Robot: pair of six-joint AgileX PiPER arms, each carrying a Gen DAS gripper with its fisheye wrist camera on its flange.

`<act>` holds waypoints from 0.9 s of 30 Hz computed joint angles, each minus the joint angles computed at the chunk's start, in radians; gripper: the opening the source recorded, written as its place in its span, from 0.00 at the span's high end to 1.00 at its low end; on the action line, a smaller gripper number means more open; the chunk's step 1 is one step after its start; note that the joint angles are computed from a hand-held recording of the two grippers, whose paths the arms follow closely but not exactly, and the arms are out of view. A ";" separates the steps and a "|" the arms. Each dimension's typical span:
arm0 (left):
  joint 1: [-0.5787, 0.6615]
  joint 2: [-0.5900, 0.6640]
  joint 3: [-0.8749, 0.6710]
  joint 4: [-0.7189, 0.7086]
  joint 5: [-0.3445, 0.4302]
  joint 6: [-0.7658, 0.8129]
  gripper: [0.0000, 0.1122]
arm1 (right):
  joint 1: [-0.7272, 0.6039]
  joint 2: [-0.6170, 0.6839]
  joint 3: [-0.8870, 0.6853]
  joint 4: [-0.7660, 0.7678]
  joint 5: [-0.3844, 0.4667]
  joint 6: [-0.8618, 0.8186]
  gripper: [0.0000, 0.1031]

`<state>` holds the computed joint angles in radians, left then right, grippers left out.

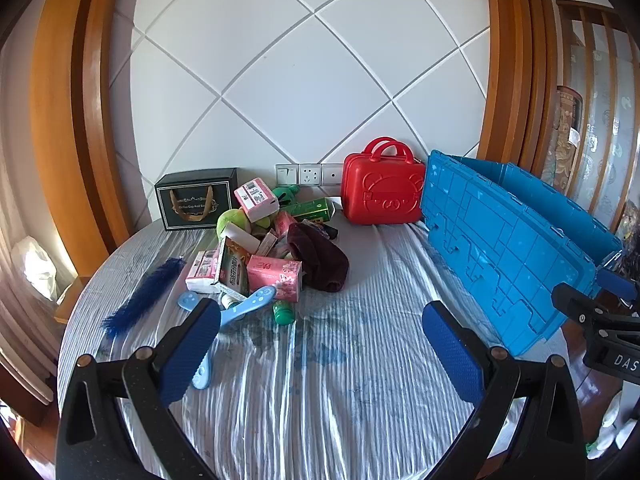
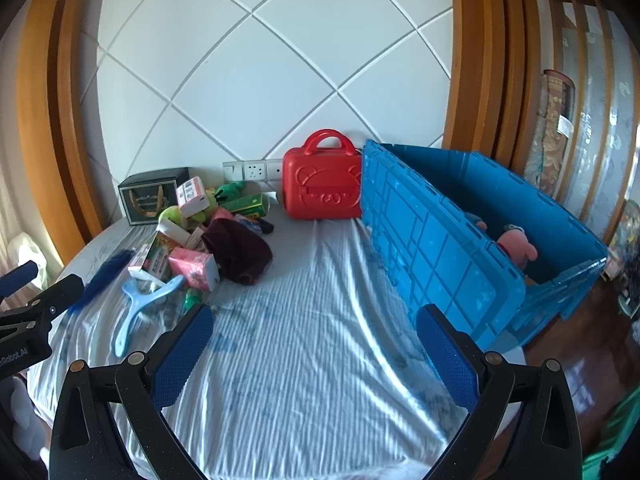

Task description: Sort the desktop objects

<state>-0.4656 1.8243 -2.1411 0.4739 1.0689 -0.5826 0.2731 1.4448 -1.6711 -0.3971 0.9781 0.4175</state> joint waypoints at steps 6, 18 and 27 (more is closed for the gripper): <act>0.002 0.000 0.007 0.004 0.005 -0.004 0.09 | -0.001 0.013 -0.008 0.006 0.000 -0.002 0.01; 0.064 0.054 0.001 -0.047 0.021 -0.029 0.09 | -0.035 0.135 -0.105 0.096 0.008 -0.118 0.01; 0.252 0.166 -0.019 -0.315 0.049 0.005 0.09 | -0.115 0.455 -0.396 0.383 0.057 -0.371 0.01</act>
<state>-0.2141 1.9908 -2.1598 0.1588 1.1179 -0.5772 0.1582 1.9001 -2.0668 -0.0145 1.0348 0.0466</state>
